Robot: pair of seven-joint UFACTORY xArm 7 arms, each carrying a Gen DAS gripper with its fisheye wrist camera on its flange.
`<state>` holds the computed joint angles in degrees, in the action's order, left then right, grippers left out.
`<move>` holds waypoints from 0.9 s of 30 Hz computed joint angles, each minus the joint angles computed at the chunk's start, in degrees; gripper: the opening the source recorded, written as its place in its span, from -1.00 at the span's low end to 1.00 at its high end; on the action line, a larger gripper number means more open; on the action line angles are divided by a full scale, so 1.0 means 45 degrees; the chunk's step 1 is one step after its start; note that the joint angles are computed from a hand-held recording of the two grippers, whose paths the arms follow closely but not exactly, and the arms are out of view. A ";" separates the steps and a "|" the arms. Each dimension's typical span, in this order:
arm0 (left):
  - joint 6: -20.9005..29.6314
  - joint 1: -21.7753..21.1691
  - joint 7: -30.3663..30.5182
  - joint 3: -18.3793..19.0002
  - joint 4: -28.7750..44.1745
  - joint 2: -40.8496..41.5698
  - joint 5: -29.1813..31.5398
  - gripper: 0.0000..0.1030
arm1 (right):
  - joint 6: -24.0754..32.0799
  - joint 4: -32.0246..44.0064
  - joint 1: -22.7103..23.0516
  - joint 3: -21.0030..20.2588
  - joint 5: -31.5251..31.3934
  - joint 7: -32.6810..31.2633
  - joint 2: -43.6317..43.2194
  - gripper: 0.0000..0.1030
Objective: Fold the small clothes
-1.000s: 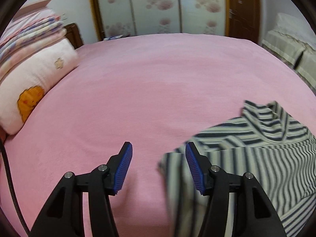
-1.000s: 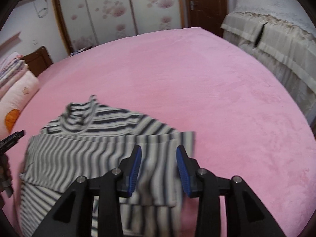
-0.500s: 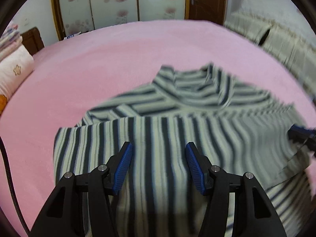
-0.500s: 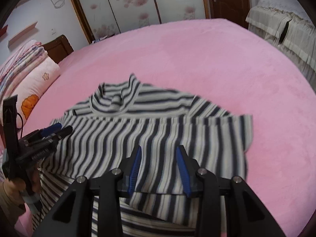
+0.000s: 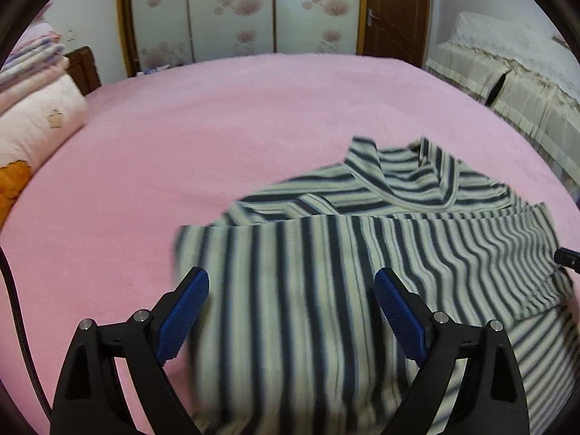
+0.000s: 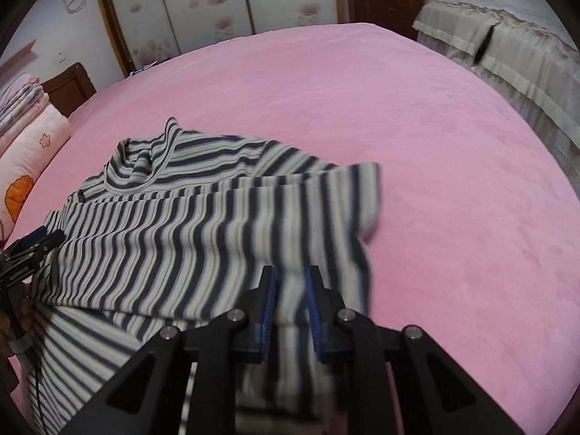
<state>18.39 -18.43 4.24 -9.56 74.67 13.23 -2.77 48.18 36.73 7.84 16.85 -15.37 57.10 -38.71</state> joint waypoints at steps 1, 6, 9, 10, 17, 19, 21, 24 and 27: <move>0.0104 0.0095 0.0015 0.0001 -0.0158 -0.0342 -0.0130 0.79 | 0.0329 -0.0034 0.0179 0.0034 0.0197 0.0104 -0.0486 -0.63; 0.0527 0.0317 -0.0379 0.0177 -0.2318 -0.3323 -0.0857 0.79 | 0.1900 0.0263 0.0846 0.0474 0.1022 0.0528 -0.2090 -0.63; 0.1085 0.0353 -0.0738 0.0482 -0.3795 -0.5571 -0.1632 0.88 | 0.2683 0.0584 0.1253 0.0902 0.1615 0.1021 -0.3066 -0.63; 0.1247 0.0365 -0.0896 0.0582 -0.4195 -0.6214 -0.1781 0.93 | 0.2971 0.0760 0.1369 0.1153 0.1792 0.1264 -0.3377 -0.63; 0.2887 0.0289 -0.1369 0.1036 -0.6539 -1.0550 -0.1994 0.93 | 0.5582 0.2888 0.1758 0.3102 0.2266 0.2111 -0.4066 -0.63; 0.3502 0.0133 -0.1303 0.1208 -0.7032 -1.1781 -0.2026 0.93 | 0.6377 0.3653 0.1694 0.3653 0.2239 0.2210 -0.4043 -0.63; 0.4121 0.0129 -0.1299 0.1244 -0.7446 -1.3001 -0.1925 0.93 | 0.7048 0.4474 0.1588 0.4232 0.2251 0.2353 -0.4103 -0.63; 0.4907 0.0134 -0.1211 0.1140 -0.8036 -1.4666 -0.1672 0.94 | 0.7765 0.5478 0.1319 0.4901 0.2403 0.2565 -0.4335 -0.63; 0.5673 0.0073 -0.0980 0.1139 -0.8565 -1.6174 -0.1472 0.98 | 0.8439 0.6241 0.0918 0.5447 0.2620 0.2627 -0.4726 -0.41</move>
<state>43.92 -18.10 -0.17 -4.44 36.12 -59.56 -9.40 86.16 64.81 11.97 41.36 -3.58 68.92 -59.98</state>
